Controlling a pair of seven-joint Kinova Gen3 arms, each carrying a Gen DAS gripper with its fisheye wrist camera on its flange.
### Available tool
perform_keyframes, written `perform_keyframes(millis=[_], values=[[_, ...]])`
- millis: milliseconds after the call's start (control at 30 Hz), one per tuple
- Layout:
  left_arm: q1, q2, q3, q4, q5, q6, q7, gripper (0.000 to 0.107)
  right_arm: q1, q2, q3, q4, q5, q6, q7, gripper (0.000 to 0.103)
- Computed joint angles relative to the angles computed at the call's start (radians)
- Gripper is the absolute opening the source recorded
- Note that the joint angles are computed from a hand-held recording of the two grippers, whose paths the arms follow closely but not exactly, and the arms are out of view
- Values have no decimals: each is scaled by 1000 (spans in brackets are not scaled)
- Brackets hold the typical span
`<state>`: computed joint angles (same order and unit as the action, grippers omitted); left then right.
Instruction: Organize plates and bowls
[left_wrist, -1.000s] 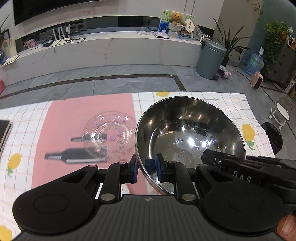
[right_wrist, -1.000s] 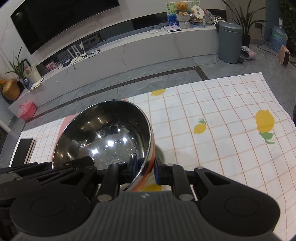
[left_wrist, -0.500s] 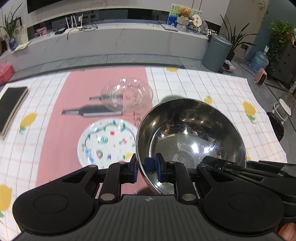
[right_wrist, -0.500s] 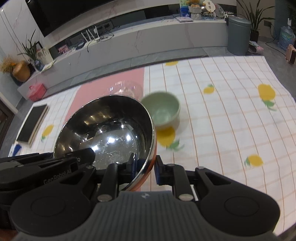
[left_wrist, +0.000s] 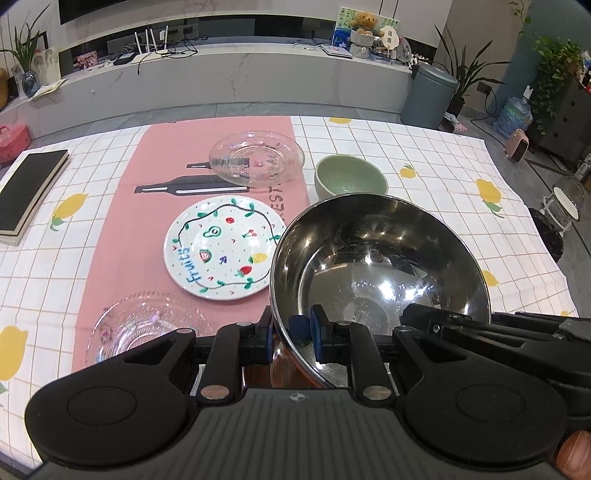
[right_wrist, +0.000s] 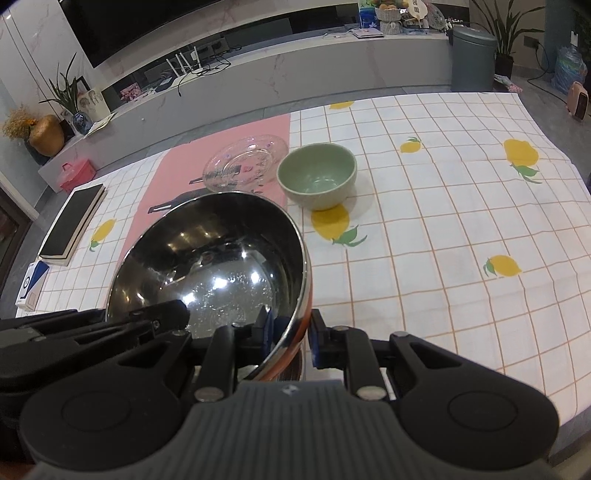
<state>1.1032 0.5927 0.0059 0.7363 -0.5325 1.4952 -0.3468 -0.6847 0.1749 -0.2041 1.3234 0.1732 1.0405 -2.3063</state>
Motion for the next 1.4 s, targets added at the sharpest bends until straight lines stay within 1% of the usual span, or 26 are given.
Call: perform_keyframes(millis=[300, 400, 767, 967, 1100, 1267, 1333, 1400], values=[[35, -34, 5, 65, -30, -19, 69, 21, -11, -39, -15, 40, 23, -11, -10, 18], [38, -38, 13, 71, -37, -16, 79, 21, -11, -51, -22, 60, 26, -20, -20, 18], [44, -54, 32, 120, -51, -36, 110, 21, -19, -54, -33, 75, 50, -18, -40, 18], [37, -66, 42, 163, -51, -65, 124, 21, -19, -55, -36, 104, 50, -44, -46, 18], [25, -75, 49, 199, -43, -93, 145, 22, -18, -42, -34, 100, 41, -45, -30, 18], [11, -76, 59, 216, -34, -96, 147, 22, -18, -18, -28, 98, 23, -53, -9, 18], [4, -89, 60, 244, -31, -121, 160, 22, -29, -12, -25, 94, 40, -53, -13, 18], [-2, -91, 63, 248, -32, -122, 160, 22, -34, -11, -23, 98, 45, -60, -16, 18]])
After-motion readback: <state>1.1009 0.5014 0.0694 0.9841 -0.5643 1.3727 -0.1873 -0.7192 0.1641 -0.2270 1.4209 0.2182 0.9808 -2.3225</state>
